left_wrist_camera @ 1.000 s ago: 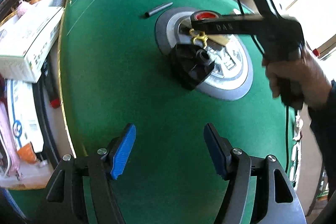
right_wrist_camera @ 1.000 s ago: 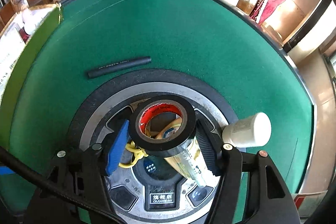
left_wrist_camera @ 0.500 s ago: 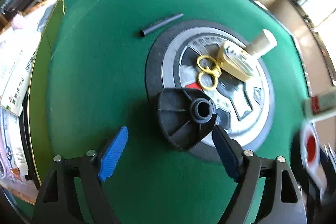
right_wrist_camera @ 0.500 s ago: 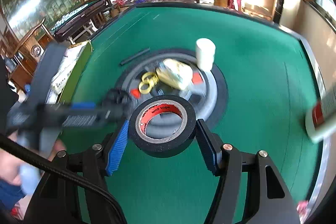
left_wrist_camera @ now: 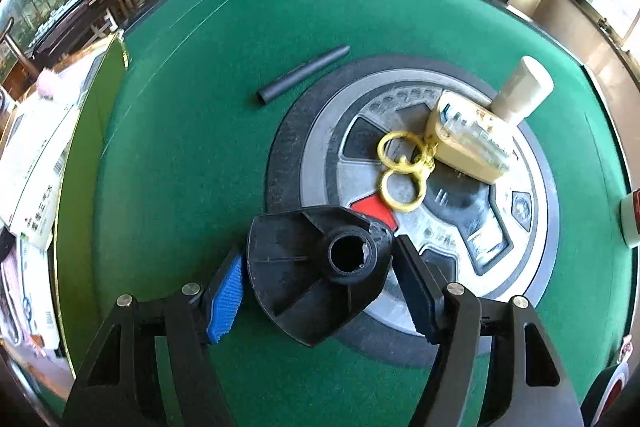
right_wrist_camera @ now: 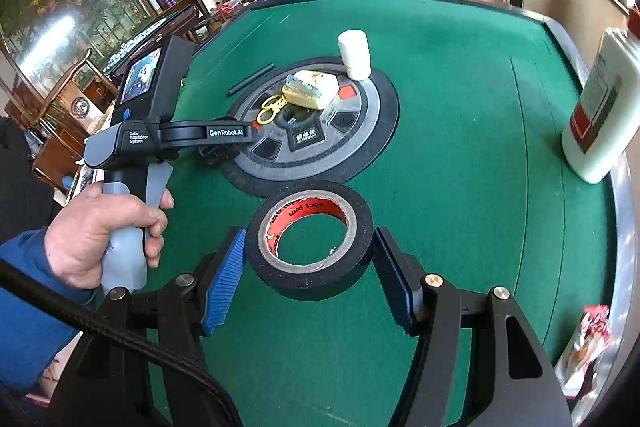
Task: Organize objects
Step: 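Grasp the red-lined black tape roll with the right gripper while the left grasps the black fan-shaped part, then carry the tape roll and black fan-shaped part over the tray box with both grippers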
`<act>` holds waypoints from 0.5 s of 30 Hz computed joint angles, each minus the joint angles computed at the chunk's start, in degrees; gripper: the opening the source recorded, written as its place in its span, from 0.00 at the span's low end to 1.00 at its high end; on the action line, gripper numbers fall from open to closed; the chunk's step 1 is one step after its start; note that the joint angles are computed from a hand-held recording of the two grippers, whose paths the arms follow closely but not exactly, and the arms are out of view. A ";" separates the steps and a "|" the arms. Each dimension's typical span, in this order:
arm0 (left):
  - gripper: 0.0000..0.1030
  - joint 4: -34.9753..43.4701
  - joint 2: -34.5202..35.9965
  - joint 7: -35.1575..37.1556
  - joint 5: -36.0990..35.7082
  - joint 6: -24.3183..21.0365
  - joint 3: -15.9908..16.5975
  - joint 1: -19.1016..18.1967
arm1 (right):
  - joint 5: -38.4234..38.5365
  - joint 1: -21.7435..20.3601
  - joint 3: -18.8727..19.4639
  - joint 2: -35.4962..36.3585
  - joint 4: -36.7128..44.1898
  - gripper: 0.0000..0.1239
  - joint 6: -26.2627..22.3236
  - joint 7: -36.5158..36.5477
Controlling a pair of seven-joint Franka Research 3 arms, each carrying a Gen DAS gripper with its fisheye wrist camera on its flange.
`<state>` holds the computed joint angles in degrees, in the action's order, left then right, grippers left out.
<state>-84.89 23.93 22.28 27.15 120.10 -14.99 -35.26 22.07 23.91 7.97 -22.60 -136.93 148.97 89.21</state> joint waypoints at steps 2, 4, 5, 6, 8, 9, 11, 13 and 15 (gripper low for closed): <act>0.62 -2.38 -1.46 -0.21 -0.14 1.94 -0.28 0.37 | 0.66 0.39 -0.31 -0.86 -0.87 0.51 -0.05 -0.40; 0.62 -4.26 -2.77 -0.66 -0.01 1.72 -0.58 0.19 | 1.77 0.92 -0.75 -1.19 -1.41 0.51 -0.10 -1.14; 0.62 -6.22 -4.13 -1.15 -0.67 2.96 -0.93 0.56 | 2.45 1.21 -0.94 -1.34 -1.77 0.51 -0.07 -1.50; 0.62 -9.18 -6.16 -1.38 -1.95 5.02 -1.57 1.20 | 2.85 1.34 -1.02 -1.34 -1.84 0.51 -0.23 -1.68; 0.62 -11.39 -7.97 -1.24 -2.01 5.01 -2.24 1.23 | 4.35 2.05 -1.41 -1.55 -2.26 0.51 -0.38 -2.65; 0.62 -13.95 -9.83 -1.19 -2.55 5.93 -2.77 1.43 | 4.74 2.20 -1.38 -1.67 -2.41 0.51 -0.37 -2.95; 0.62 -17.11 -11.94 -1.25 -3.96 7.70 -3.68 1.81 | 5.70 2.72 -1.42 -1.55 -2.55 0.51 -0.46 -3.82; 0.62 -21.24 -15.14 -0.94 -4.88 8.81 -4.48 2.09 | 6.54 3.19 -1.06 -1.30 -2.87 0.51 -0.16 -4.17; 0.62 -25.44 -18.55 -0.52 -5.66 10.48 -5.24 2.38 | 6.68 3.47 -0.46 -0.65 -2.86 0.51 -0.13 -4.03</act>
